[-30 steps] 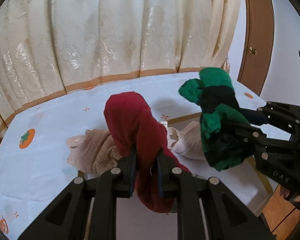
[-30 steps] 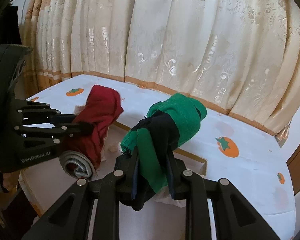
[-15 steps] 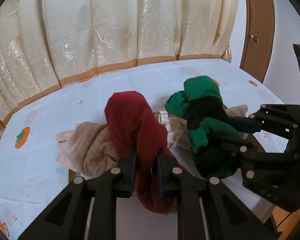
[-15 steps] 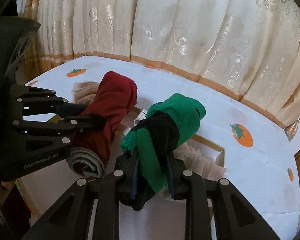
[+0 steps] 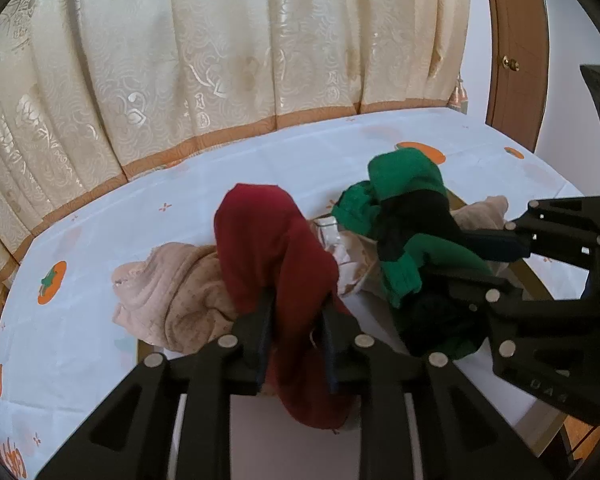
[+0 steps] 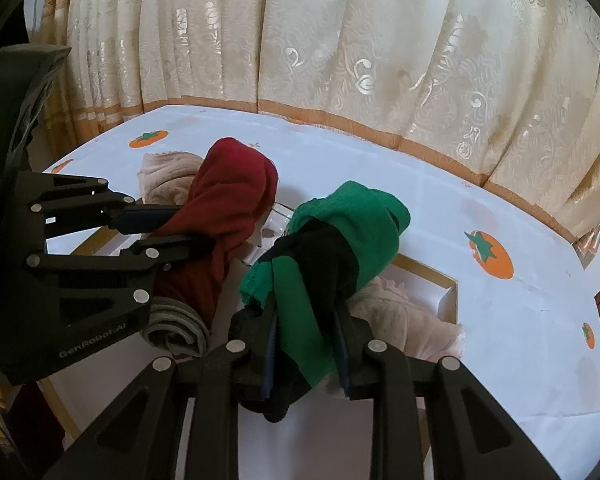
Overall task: Take underwear out of drawer
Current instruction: 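Lower both held underwear into the tray beside the beige ones, then open the left tool while the right tool opens, releasing underwear in tray, then move both open tools back from the tray down into the drawer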
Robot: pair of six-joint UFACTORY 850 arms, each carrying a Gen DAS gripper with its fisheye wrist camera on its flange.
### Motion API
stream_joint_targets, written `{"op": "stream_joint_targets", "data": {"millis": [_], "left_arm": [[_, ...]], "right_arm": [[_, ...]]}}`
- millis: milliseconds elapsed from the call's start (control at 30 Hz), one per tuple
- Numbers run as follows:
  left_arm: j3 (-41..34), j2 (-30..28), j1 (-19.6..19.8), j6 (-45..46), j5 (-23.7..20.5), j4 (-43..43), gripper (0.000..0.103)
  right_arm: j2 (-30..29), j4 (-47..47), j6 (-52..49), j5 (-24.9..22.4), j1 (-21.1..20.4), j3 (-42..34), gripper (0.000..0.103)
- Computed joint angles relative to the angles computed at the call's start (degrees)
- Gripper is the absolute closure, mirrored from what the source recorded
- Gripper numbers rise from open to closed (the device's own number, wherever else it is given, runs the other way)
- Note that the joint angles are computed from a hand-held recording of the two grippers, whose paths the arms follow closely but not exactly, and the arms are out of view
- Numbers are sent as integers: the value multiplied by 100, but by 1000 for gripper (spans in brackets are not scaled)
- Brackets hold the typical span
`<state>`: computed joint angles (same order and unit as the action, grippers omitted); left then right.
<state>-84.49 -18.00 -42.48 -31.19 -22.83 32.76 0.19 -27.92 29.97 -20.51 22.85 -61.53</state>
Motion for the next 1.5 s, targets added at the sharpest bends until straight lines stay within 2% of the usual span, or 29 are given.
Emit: {"op": "stream_joint_targets", "data": {"millis": [133, 233, 333, 400, 533, 600, 700, 933, 1000, 1300, 1500], "left_arm": [[15, 6, -32, -195, -8, 240, 79], [74, 56, -34, -268, 22, 328, 75], [127, 123, -35, -405, 34, 446, 67], [179, 185, -40, -592, 57, 619, 58], [268, 308, -58, -786, 67, 813, 53], [368, 420, -67, -964, 108, 982, 44], [587, 653, -98, -1230, 167, 1261, 42], [1197, 1352, -93, -1416, 406, 1366, 41], [1381, 1579, -97, -1573, 464, 1454, 36], [2019, 2308, -220, -1783, 593, 1422, 35], [2352, 2691, -333, -1874, 622, 1357, 34]], "right_arm": [[0, -3, 33, -3, 0, -1, 76], [5, 7, 61, -1, -10, -3, 73], [28, 278, -98, 19, -58, 0, 67], [41, 155, 52, -6, -49, 5, 64], [105, 73, 205, -6, -34, 31, 57], [161, -14, 339, -9, -16, 53, 55], [294, -244, 592, -52, 49, 105, 51], [827, -1005, 1368, -520, 461, 327, 49], [991, -1183, 1561, -653, 591, 416, 48], [1647, -1880, 2408, -1070, 1236, 869, 43], [1918, -2370, 2959, -1687, 1733, 1008, 43]]}}
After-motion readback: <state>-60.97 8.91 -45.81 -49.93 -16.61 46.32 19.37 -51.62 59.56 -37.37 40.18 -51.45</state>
